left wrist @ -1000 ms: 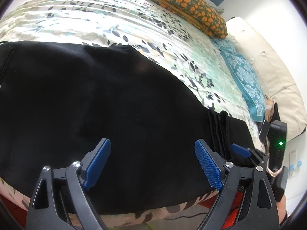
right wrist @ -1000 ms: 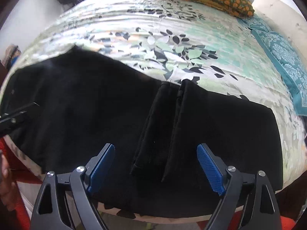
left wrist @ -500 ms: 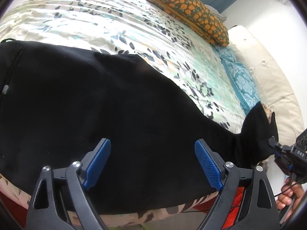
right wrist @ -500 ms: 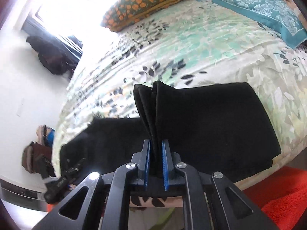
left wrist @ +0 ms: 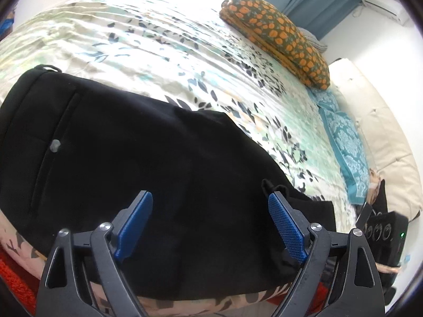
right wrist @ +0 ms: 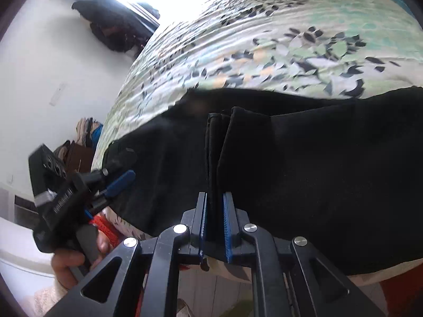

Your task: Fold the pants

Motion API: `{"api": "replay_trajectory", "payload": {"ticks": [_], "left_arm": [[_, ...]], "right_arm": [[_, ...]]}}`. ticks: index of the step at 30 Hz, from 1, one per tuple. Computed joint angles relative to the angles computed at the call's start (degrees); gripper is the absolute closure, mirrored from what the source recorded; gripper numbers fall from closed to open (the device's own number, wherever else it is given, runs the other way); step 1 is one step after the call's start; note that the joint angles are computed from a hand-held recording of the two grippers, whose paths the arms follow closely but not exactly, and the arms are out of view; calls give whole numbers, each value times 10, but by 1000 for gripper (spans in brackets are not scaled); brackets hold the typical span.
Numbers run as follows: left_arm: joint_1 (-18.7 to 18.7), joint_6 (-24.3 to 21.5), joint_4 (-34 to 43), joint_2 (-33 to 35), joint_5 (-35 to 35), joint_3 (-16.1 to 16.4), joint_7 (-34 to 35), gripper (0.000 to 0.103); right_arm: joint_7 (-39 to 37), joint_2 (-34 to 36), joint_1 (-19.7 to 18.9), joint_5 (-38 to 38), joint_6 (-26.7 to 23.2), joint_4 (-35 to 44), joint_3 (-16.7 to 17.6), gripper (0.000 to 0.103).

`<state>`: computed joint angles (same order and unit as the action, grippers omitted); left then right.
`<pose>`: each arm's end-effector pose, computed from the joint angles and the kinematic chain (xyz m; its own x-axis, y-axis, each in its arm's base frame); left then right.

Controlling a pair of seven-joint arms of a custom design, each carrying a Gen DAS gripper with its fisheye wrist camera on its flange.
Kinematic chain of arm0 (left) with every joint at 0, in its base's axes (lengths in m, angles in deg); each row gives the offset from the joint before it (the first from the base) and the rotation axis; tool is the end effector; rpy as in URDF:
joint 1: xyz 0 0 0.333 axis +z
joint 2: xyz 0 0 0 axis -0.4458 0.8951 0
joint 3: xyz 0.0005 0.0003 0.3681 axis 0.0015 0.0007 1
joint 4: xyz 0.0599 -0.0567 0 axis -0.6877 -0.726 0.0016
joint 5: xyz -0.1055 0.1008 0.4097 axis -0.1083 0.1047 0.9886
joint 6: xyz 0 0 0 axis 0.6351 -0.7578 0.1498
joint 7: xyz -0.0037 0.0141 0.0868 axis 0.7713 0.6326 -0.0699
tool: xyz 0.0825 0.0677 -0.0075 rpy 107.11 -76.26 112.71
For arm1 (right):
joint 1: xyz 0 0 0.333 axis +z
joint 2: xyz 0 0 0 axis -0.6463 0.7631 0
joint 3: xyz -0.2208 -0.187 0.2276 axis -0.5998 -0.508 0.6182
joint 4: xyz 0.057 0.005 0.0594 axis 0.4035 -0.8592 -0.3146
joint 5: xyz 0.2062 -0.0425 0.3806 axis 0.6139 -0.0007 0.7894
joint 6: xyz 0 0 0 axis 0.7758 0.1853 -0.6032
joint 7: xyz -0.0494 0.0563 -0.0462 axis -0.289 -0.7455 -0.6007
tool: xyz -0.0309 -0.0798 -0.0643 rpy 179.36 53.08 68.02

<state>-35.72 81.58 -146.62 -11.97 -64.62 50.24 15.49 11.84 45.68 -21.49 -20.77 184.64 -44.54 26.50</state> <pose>0.4555 -0.2826 0.4910 0.3515 -0.7888 0.5042 -0.6918 -0.5817 -0.4277 0.5195 0.2177 0.4756 0.3623 -0.7544 -0.5474 -0.9209 -0.1990 -0.3352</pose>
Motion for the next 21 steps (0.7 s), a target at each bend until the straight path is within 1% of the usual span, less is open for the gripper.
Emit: {"api": "replay_trajectory", "payload": {"ticks": [1,2,3,4,5,6,7,9,10,12,13,14,15,16,17,19,21], "left_arm": [[-1,-1,-3,-2,-4,3,-1,12],[-2,-2,-5,-2,-9,5,1,12],[-4,-2,-7,-4,-15,8,5,12],[-5,-2,-8,-6,-18,9,9,12],[-7,1,-9,-7,-20,10,16,12],[-10,6,-9,-7,-24,13,27,12],[-14,13,-6,-5,-28,14,40,12],[-40,36,3,9,-55,29,99,13],[-59,44,12,19,-76,38,140,14],[-93,48,39,44,-116,47,226,16],[-104,39,56,58,-131,46,265,19],[-105,14,77,74,-124,38,283,21],[-102,-24,102,91,-97,27,281,22],[-105,-61,126,110,-76,21,278,27],[-110,-83,142,126,-72,19,285,32],[-119,-124,171,154,-82,21,294,35],[-130,-152,190,171,-61,27,276,36]], "right_arm": [[-9,5,5,2,9,-4,6,91],[-26,11,11,15,18,-8,9,84],[-49,19,13,35,14,-8,8,73],[-53,26,12,40,4,-4,8,66],[-48,29,9,39,-7,-2,7,50],[-46,24,5,43,-19,-2,5,39],[-50,13,0,46,-33,-4,2,36],[-69,-21,-8,29,-55,-14,-6,31],[-74,-42,-12,8,-51,-24,-8,30],[-87,-92,-21,-21,-12,-57,-17,25],[-91,-114,-25,-28,11,-75,-24,25],[-90,-135,-30,-37,35,-94,-31,23],[-84,-152,-34,-45,56,-110,-37,22],[-80,-166,-36,-46,72,-126,-47,22],[-76,-176,-38,-44,82,-138,-59,22],[-51,-186,-49,-48,106,-155,-74,22],[4,-184,-77,-70,157,-160,-77,22]]}}
